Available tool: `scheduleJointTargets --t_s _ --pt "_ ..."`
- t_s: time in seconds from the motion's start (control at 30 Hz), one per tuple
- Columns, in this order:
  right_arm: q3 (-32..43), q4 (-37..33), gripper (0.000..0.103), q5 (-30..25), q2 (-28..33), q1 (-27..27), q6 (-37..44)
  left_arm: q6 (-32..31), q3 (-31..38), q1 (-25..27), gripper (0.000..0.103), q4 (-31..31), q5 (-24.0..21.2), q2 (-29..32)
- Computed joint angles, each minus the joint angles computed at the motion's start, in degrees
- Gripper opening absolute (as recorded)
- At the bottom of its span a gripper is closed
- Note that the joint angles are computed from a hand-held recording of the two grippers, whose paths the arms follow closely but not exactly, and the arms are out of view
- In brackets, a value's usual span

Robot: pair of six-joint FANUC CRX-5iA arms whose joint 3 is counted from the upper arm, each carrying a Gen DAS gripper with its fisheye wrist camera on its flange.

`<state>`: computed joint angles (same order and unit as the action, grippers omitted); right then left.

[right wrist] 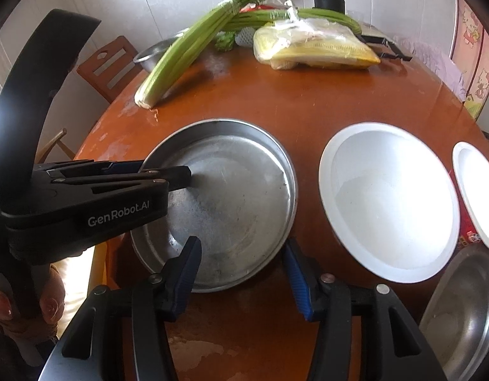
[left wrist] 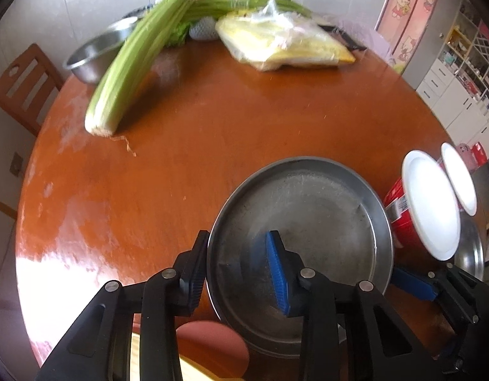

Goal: Organize plates and bowls
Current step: 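Grasp the grey metal pan rim with the left gripper, then lift the grey pan and carry it over the yellow plate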

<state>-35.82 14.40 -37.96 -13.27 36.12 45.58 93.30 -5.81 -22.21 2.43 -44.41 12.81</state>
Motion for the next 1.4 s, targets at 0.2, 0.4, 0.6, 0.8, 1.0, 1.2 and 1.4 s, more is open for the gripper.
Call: scheduleJointTargets --t_s 0.2,0.4,0.6,0.8,1.0,1.2,1.4 --pt "-2.2 3.74 0.052 1.49 -2.66 0.97 -3.37 0.3 -1.17 -0.28 0.038 -0.57 2.48 -2.23" --pt "-3.42 6.36 0.053 1.81 -4.52 1.56 -5.75 -0.02 -2.05 -0.12 0.039 0.32 2.73 -3.17" --pt "-4.24 7.39 0.053 1.88 -6.71 2.27 -6.63 1.06 -3.94 -0.14 0.039 -0.18 3.42 -6.12" --pt "-5.91 10.04 0.053 1.81 -10.43 4.61 -8.73 2.92 -6.58 -0.18 0.04 -1.65 4.1 -10.77" --pt "-7.09 13.02 0.053 1.4 -13.33 7.42 -10.76 6.5 -8.53 -0.63 0.042 -4.55 3.9 -15.58" --pt "-7.29 15.02 0.053 0.47 -14.97 10.89 -10.73 10.34 -10.52 -0.31 0.044 -7.5 3.24 -20.29" --pt "-7.35 16.64 0.053 0.31 -16.19 13.9 -10.54 13.72 -12.84 0.55 0.044 -9.71 1.97 -25.24"
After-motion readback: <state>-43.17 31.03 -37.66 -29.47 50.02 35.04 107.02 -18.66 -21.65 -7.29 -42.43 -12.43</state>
